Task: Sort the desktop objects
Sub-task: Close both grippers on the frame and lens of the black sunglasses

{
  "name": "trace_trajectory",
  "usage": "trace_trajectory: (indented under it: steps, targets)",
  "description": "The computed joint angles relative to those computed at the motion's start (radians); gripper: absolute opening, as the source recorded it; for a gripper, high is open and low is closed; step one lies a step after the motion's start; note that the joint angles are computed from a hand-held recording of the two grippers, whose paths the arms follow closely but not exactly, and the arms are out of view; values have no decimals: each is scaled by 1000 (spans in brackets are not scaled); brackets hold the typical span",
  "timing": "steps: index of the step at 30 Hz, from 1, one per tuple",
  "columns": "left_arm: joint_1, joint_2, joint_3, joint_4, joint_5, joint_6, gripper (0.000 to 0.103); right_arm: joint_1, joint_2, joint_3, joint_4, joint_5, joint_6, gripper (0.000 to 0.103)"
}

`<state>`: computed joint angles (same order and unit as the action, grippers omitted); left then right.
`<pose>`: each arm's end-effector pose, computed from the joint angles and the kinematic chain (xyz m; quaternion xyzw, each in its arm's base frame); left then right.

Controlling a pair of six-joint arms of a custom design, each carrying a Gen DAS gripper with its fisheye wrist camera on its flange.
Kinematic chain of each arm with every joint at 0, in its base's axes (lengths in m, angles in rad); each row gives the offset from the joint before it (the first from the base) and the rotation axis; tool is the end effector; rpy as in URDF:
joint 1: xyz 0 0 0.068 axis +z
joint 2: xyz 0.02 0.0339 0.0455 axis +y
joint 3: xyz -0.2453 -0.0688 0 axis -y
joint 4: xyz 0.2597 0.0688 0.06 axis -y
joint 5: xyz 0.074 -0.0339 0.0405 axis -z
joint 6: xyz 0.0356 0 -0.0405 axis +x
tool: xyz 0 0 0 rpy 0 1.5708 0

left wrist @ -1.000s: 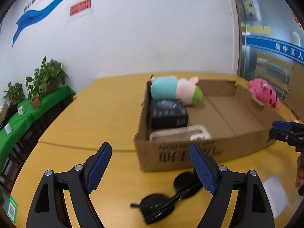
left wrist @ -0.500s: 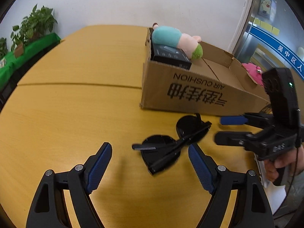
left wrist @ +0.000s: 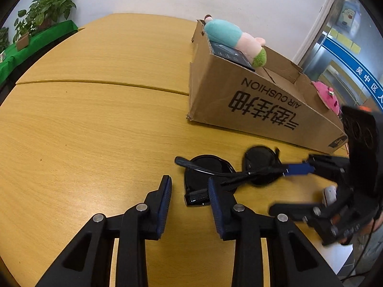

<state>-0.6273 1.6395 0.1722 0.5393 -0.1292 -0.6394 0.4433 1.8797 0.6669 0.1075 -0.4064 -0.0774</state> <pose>0.1556 -0.1071 0.0186 -0.0261 0.9467 -0.1372 0.2903 0.2556 0.1370 0.0296 -0.2903 0.9089 0.2342 0.1864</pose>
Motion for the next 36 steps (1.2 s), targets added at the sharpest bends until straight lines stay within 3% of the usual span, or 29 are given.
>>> trace_trajectory:
  steps: [8,14,19,23,27,31,36]
  targets:
    - [69,70,77,-8,53,58,33,40,-176,-196,-24,-88,32,77]
    - [84,-44,51,-57,121,6,35,-102,-388,-268,-127,-55,-29,77]
    - [70,-51,39,-34,189,-72,52,-103,-239,-173,-56,-52,-34,77]
    - [70,36,49,28,242,-134,53,-27,-85,-104,-8,-59,-3,77]
    - [71,134,72,122,303,-172,55,19,-63,-106,54,-33,7,77]
    - [25,159,109,112,273,-167,52,21,-67,-133,116,13,33,51]
    - [7,179,132,112,260,-168,46,8,-103,-188,148,29,22,51]
